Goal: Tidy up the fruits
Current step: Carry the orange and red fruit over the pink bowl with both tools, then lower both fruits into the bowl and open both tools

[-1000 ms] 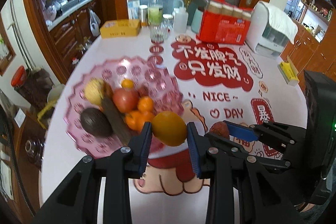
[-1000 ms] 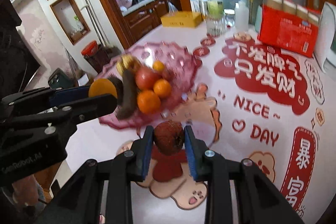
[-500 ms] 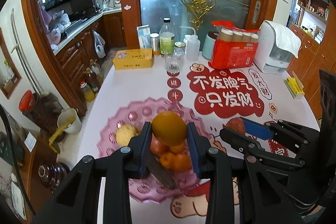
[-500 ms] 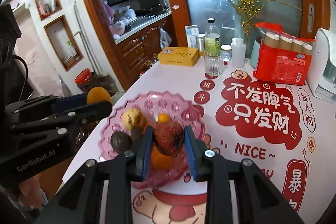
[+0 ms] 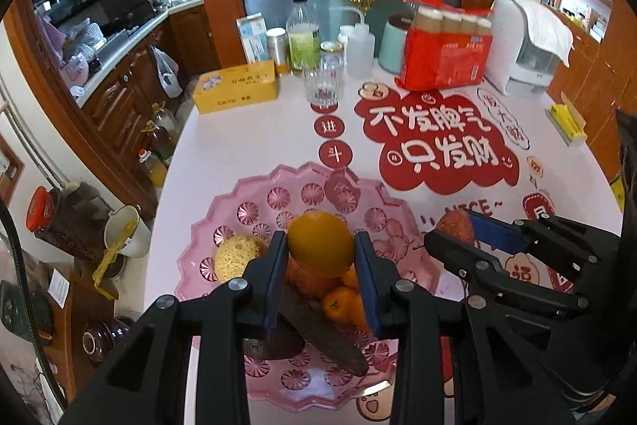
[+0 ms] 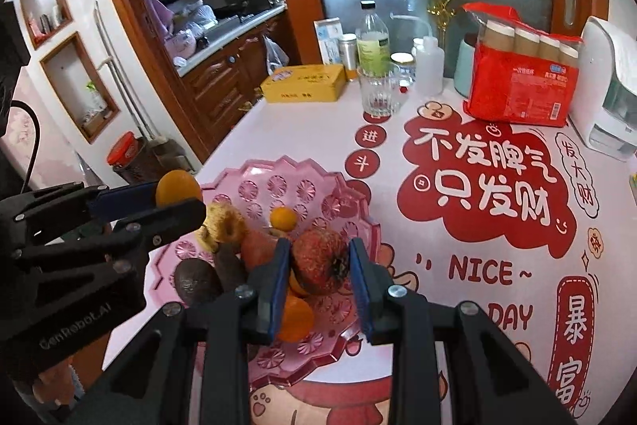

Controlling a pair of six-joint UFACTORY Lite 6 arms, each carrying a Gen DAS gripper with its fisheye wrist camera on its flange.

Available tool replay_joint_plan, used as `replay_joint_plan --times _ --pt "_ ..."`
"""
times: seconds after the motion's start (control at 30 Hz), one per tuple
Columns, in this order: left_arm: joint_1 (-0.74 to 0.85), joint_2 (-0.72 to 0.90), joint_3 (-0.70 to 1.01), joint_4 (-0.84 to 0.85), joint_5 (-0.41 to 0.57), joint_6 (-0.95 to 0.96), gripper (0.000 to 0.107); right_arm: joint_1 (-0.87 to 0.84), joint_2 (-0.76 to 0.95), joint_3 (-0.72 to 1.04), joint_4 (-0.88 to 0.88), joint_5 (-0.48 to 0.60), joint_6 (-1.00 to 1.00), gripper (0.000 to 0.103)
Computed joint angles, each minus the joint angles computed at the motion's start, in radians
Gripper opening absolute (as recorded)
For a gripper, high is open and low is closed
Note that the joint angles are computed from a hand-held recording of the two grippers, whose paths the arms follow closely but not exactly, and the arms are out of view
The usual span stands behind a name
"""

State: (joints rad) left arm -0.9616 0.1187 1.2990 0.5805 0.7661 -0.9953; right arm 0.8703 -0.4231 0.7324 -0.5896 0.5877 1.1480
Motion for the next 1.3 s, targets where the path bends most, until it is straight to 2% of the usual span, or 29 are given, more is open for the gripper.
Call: replay_joint_plan --times 0.33,0.73,0.8,0.87,1.03,1.1,1.17,1.3 --pt "0.101 0.054 -0.040 -0.037 -0.107 0.096 0.032 0.015 0.141 0.017 -0.056 -0.036 0.093 0.030" --pt "0.148 0.101 -0.081 -0.049 -0.160 0.140 0.035 0.035 0.276 0.053 -0.071 -0.054 0.117 0.030" --pt "0.145 0.093 -0.092 -0.033 -0.160 0.127 0.042 0.031 0.287 0.054 -0.055 -0.059 0.104 0.030" --pt "0.141 0.082 -0.102 -0.010 -0.156 0.107 0.058 0.027 0.291 0.054 -0.041 -0.065 0.093 0.031" --pt "0.138 0.064 -0.113 0.003 -0.141 0.088 0.068 0.049 0.278 0.048 -0.074 -0.059 0.130 0.041" --pt "0.141 0.047 -0.127 -0.001 -0.141 0.078 0.076 0.064 0.277 0.053 -0.090 -0.046 0.146 0.041" --pt "0.146 0.032 -0.140 -0.002 -0.142 0.074 0.080 0.069 0.276 0.054 -0.096 -0.041 0.151 0.043" --pt "0.142 0.001 -0.162 0.003 -0.130 0.055 0.083 0.078 0.268 0.050 -0.094 -0.031 0.164 0.043"
